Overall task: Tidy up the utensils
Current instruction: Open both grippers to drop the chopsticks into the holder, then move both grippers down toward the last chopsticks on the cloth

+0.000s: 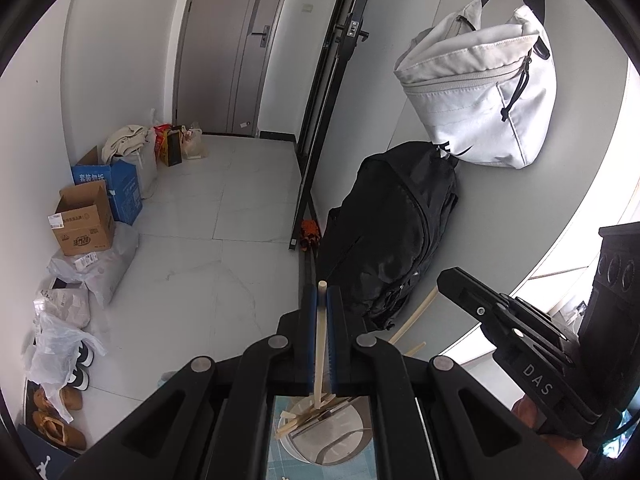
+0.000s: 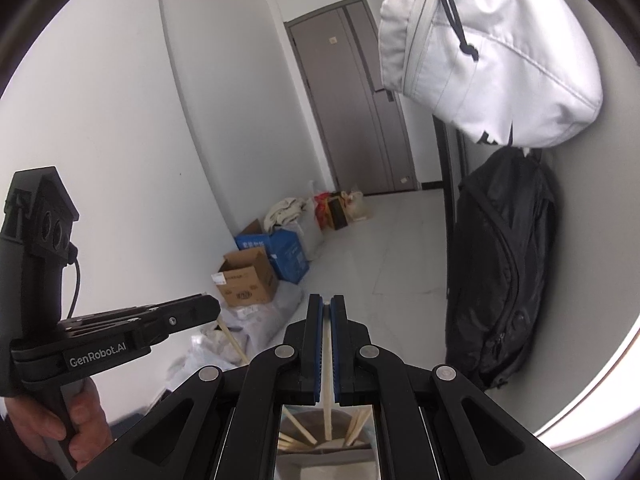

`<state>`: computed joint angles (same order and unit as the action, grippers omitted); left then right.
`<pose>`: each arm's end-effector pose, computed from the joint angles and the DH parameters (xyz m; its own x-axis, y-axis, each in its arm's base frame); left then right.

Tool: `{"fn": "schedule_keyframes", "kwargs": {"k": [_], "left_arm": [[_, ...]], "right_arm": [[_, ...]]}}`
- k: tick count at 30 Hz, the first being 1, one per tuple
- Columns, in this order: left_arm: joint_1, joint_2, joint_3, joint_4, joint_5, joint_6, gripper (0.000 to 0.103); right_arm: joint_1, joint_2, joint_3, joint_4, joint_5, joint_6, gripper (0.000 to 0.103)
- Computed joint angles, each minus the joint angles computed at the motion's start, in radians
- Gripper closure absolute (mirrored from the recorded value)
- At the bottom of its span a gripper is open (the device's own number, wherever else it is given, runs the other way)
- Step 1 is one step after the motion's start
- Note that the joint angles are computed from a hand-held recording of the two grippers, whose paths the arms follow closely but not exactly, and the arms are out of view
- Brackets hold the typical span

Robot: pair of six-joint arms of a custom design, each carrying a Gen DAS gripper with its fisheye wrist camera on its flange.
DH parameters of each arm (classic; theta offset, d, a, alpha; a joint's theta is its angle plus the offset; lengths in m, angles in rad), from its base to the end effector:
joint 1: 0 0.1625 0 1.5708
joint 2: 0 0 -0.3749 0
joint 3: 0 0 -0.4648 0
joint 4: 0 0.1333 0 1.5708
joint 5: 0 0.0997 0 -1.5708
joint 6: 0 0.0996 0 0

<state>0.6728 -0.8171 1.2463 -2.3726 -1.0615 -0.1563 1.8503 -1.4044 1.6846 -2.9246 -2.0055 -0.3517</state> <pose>-0.5152 -0.6431 0.1977 -0.7880 0.4749 -0.3919 0.6132 0.6624 -0.4303 0.2632 -0.5858 0.4482 -0.8690 -0.0588 0.4914 -0.4590 0.4668 -0.7559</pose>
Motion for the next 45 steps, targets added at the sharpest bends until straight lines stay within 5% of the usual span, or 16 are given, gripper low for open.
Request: {"fn": "schedule_keyframes", "kwargs": {"k": [14,22,24,27,30,35,39,45], "left_arm": [[0.030,-0.013,0.035,0.027,-0.083,-0.027,0.102],[0.058,-0.017,0.015,0.107,-0.190,-0.086,0.094],[0.056,-0.024,0.024,0.107,-0.176,-0.099,0.074],[0.053,-0.051,0.059,0.076,-0.172,-0.115,0.060],[0.045,-0.074,0.086,0.056,-0.151,-0.122,0.054],[0.031,-0.096,0.115,0.043,-0.116,-0.129,0.045],[0.015,-0.125,0.155,0.026,-0.079,-0.156,0.045],[-0.010,-0.174,0.207,0.023,-0.033,-0.167,0.044]], "right_arm": [[-0.017,0.029,0.006,0.069,-0.011,-0.011,0.100],[-0.062,-0.006,0.029,0.188,0.062,0.132,0.097],[-0.071,-0.024,0.043,0.205,0.083,0.155,0.097],[-0.072,-0.054,0.071,0.188,0.098,0.166,0.094],[-0.070,-0.092,0.107,0.150,0.106,0.176,0.080],[-0.055,-0.132,0.141,0.132,0.088,0.185,0.073],[-0.035,-0.162,0.173,0.108,0.071,0.179,0.058],[0.004,-0.200,0.210,0.094,0.043,0.166,0.050]]}}
